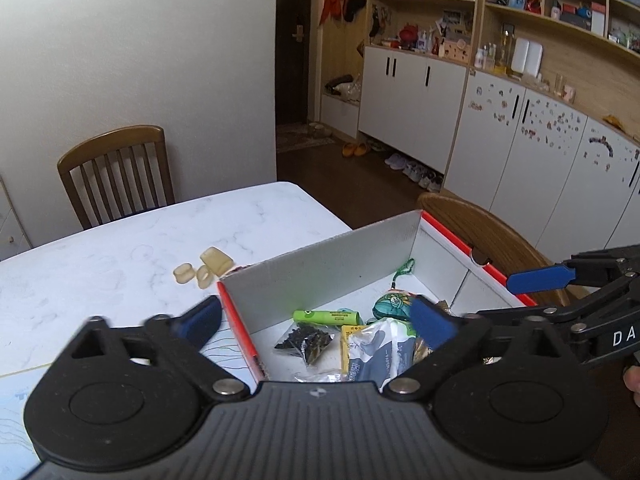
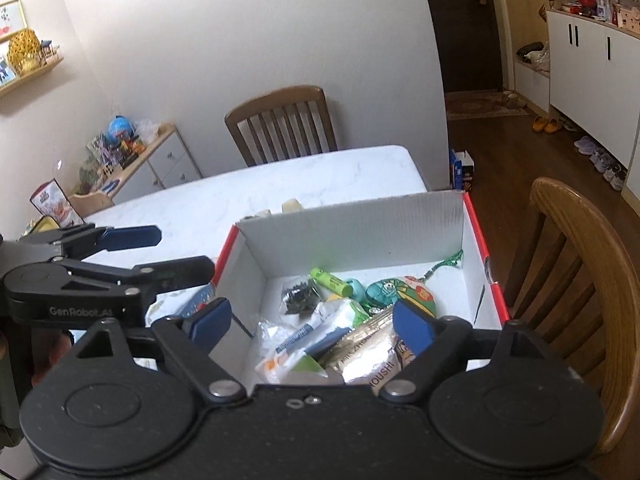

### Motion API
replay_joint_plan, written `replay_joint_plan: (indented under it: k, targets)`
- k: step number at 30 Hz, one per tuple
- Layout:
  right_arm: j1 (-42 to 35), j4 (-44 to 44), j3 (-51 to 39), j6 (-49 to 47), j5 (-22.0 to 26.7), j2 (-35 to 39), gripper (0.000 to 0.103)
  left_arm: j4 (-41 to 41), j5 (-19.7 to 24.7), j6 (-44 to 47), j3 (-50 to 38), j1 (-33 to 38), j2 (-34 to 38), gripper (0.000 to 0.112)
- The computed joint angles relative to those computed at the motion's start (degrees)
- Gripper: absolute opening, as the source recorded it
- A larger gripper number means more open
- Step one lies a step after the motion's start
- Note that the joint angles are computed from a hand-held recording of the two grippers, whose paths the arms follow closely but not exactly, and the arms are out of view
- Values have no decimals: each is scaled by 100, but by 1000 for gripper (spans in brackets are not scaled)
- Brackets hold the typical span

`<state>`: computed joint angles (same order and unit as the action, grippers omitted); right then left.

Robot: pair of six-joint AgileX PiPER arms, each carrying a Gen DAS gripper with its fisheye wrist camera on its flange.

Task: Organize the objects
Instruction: 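Withdraw both tools up and away from the box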

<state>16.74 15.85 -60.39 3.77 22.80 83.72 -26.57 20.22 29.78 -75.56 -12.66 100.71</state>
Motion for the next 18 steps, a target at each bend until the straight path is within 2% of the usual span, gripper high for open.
replay_joint_plan:
  k: [3,11,18]
  targets:
    - [100,-161,111,198,-151,-114,89,-495,-43,464,192,108,-160,103]
    - [492,-1622,432,1925,-598,-409,96,-1500,-83,1631,660,300,-497,103]
    - [849,-3032,577,3548,-618,-516,97,-2478,-236,2824,1153,377,-800,103]
